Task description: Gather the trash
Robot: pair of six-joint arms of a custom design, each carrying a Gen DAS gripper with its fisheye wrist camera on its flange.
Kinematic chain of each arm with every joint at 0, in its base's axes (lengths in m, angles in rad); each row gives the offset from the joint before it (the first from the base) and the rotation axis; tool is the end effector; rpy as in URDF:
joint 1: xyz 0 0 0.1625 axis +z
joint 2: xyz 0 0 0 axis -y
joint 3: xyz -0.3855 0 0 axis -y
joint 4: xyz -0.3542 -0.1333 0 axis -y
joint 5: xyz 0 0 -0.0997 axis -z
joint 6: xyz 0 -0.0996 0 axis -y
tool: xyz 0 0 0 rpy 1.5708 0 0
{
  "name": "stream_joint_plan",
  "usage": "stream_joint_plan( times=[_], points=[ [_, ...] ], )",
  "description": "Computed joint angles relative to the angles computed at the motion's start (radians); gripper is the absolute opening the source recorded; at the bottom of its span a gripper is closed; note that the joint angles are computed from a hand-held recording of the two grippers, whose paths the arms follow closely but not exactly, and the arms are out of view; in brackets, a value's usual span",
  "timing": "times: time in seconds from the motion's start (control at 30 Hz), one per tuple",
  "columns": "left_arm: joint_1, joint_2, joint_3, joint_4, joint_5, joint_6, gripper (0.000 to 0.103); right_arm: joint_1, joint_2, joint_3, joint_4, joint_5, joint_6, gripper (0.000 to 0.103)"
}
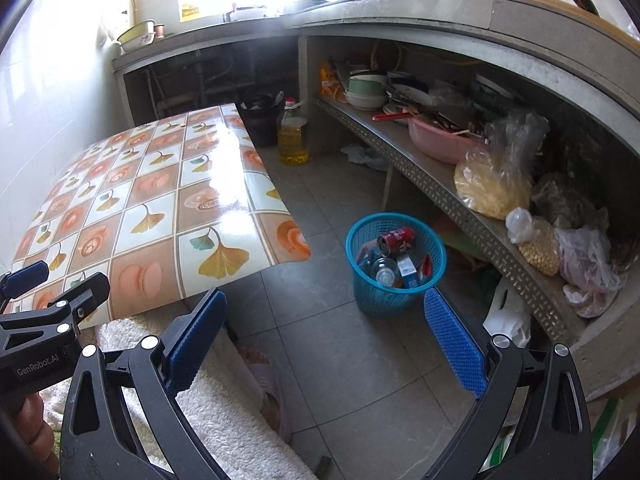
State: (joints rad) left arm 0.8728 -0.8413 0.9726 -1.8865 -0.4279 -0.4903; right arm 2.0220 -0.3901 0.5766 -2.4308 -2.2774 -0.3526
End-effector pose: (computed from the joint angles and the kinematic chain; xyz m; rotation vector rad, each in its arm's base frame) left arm -0.2871 -0.6907 0.3812 0.0942 2.1176 -0.9238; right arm 0.4236 -0.7168 0.2464 0.6368 -2.2697 0.8600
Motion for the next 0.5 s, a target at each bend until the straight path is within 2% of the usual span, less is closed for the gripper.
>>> stream_joint_plan(
  times=[0.5],
  points=[
    [-0.008, -0.011, 0.03, -0.061, -0.013, 0.044, 0.097, 0.004, -0.015, 0.028, -0.03, -0.01, 0.005, 0.095]
  ],
)
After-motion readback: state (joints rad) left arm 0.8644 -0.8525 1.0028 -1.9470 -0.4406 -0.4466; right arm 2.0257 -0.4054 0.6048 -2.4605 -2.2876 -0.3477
